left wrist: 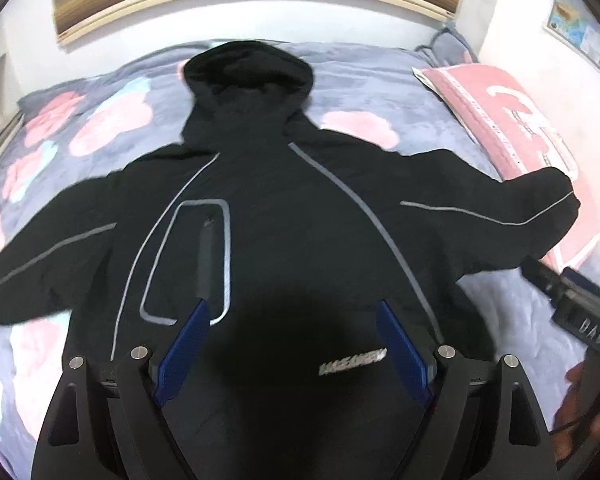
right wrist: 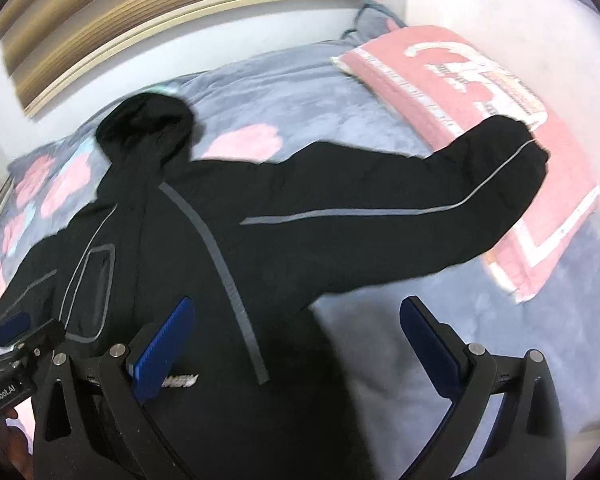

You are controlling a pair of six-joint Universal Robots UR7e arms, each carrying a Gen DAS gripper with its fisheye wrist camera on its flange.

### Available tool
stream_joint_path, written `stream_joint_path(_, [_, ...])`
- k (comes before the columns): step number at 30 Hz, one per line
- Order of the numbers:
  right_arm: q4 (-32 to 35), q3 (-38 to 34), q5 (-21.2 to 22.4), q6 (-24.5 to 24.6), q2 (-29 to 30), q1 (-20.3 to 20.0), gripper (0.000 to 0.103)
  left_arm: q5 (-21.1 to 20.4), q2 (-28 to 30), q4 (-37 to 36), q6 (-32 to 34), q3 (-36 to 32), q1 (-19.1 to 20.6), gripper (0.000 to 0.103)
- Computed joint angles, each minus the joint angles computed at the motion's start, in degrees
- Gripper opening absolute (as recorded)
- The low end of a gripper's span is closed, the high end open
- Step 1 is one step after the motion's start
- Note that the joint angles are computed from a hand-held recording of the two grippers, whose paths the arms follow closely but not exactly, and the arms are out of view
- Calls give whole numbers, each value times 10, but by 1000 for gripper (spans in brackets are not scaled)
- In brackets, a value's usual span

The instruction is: Fold large clothes

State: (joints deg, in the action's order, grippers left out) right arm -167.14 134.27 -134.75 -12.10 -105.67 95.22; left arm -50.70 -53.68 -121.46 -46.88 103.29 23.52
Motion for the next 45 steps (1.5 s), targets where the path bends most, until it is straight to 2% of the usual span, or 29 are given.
stream_joint_path(3, [16, -43, 19, -35, -22, -49, 103, -8, 44, 10, 23, -56, 4, 86])
stream_joint_path(7, [-17, -96, 62, -119, -36, -135, 103, -21, 110, -5, 67, -125, 9, 86])
stream_joint_path(9, [-20, -135, 120, -157, -41, -200, 97, -4, 139, -10, 88, -152, 3, 86])
stream_joint_path(11, [-11, -175, 151, -177, -30, -248, 93, 3, 176, -11, 109, -191, 0, 86])
stream_joint_path(15, [37, -257, 221, -183, 2, -332, 93, -35, 226, -24, 140, -246, 8, 86])
stream_joint_path(19, [88, -325, 266, -152, 43, -393, 93, -21, 268, -6, 160, -290, 7, 86])
stream_joint_path(20, [86, -334, 264, -154, 54, -402, 93, -23, 278, -1, 162, -301, 9, 86])
stream_joint_path(21, [84, -341, 253, -154, 65, -405, 93, -30, 287, 0, 165, -312, 11, 86])
stream_joint_path(23, [109, -353, 262, -153, 79, -412, 80, -38, 301, 0, 169, -325, 14, 86])
stream_joint_path(24, [103, -347, 260, -168, 80, -405, 52, -39, 312, 1, 176, -335, 17, 86])
stream_joint_path(25, [100, -345, 255, -181, 81, -397, 40, -36, 321, -3, 184, -342, 19, 86])
stream_joint_path(27, [110, -331, 275, -200, 59, -385, 29, -25, 337, -4, 199, -353, 23, 86])
stream_joint_path(29, [108, -324, 289, -210, 43, -383, 26, -19, 362, -20, 222, -371, 33, 86])
stream_joint_path(32, [64, -316, 277, -220, 26, -387, 25, -40, 386, -36, 233, -392, 50, 86])
stream_joint_path(35, [109, -342, 289, -178, 37, -422, 25, -56, 426, 0, 209, -435, 72, 86])
stream_joint_path(37, [130, -353, 283, -170, 52, -432, 24, -73, 454, 36, 197, -466, 87, 86])
stream_joint_path(38, [133, -354, 275, -174, 61, -433, 24, -67, 464, 50, 196, -476, 88, 87])
stream_joint_path(39, [120, -352, 252, -181, 71, -426, 24, -61, 468, 50, 202, -479, 88, 88])
stream_joint_path(41, [129, -358, 240, -172, 72, -416, 23, -61, 466, 55, 216, -483, 86, 88])
stream_joint_path(45, [166, -351, 272, -161, 40, -392, 22, -70, 406, 6, 230, -418, 82, 87])
